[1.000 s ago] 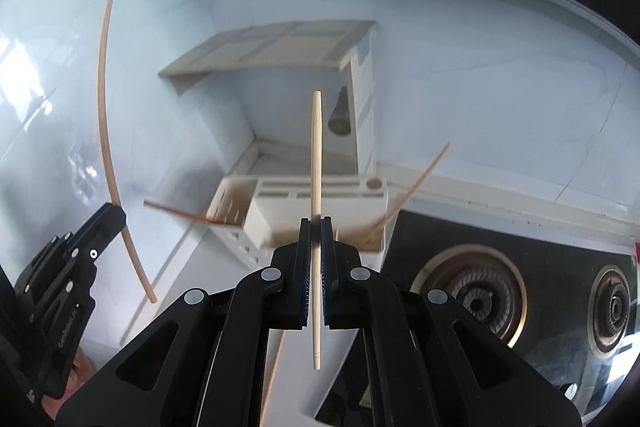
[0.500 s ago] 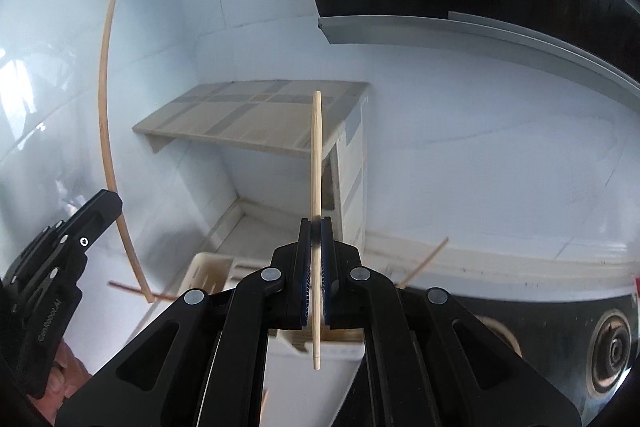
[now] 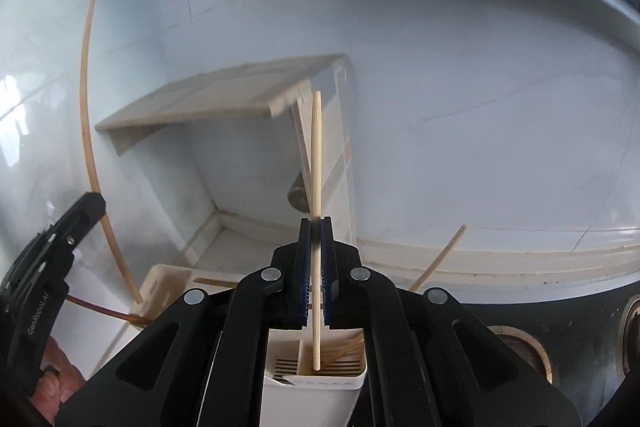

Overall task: Organize utensils
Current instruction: 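Lift both pale chopsticks and carry them over the cream holder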

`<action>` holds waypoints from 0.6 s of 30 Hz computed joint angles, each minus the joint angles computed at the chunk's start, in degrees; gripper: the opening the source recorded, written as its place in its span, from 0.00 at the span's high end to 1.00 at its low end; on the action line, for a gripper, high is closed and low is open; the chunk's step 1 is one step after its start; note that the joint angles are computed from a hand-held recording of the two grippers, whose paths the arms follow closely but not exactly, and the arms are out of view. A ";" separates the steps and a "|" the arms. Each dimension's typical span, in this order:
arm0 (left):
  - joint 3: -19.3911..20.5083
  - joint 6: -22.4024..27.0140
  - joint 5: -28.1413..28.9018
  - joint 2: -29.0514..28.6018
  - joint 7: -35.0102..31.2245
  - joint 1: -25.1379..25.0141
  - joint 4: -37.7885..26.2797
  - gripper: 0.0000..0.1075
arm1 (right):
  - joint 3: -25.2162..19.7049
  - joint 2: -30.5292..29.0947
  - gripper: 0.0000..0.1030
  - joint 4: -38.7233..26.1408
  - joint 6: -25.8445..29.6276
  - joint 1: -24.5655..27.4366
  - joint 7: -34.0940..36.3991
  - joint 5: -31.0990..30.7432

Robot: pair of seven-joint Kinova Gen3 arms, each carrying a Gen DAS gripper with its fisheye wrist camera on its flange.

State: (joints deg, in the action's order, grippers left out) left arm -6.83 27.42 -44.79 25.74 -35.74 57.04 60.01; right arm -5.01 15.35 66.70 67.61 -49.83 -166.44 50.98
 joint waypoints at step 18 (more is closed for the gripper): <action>-3.81 -1.86 -6.10 0.17 6.16 3.09 2.36 0.94 | 0.13 0.06 0.95 2.16 -1.48 -0.30 -1.95 2.02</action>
State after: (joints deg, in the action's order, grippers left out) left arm -10.64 25.56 -50.89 25.92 -29.59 60.13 62.37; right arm -4.89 15.40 68.86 66.13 -50.13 -168.39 52.99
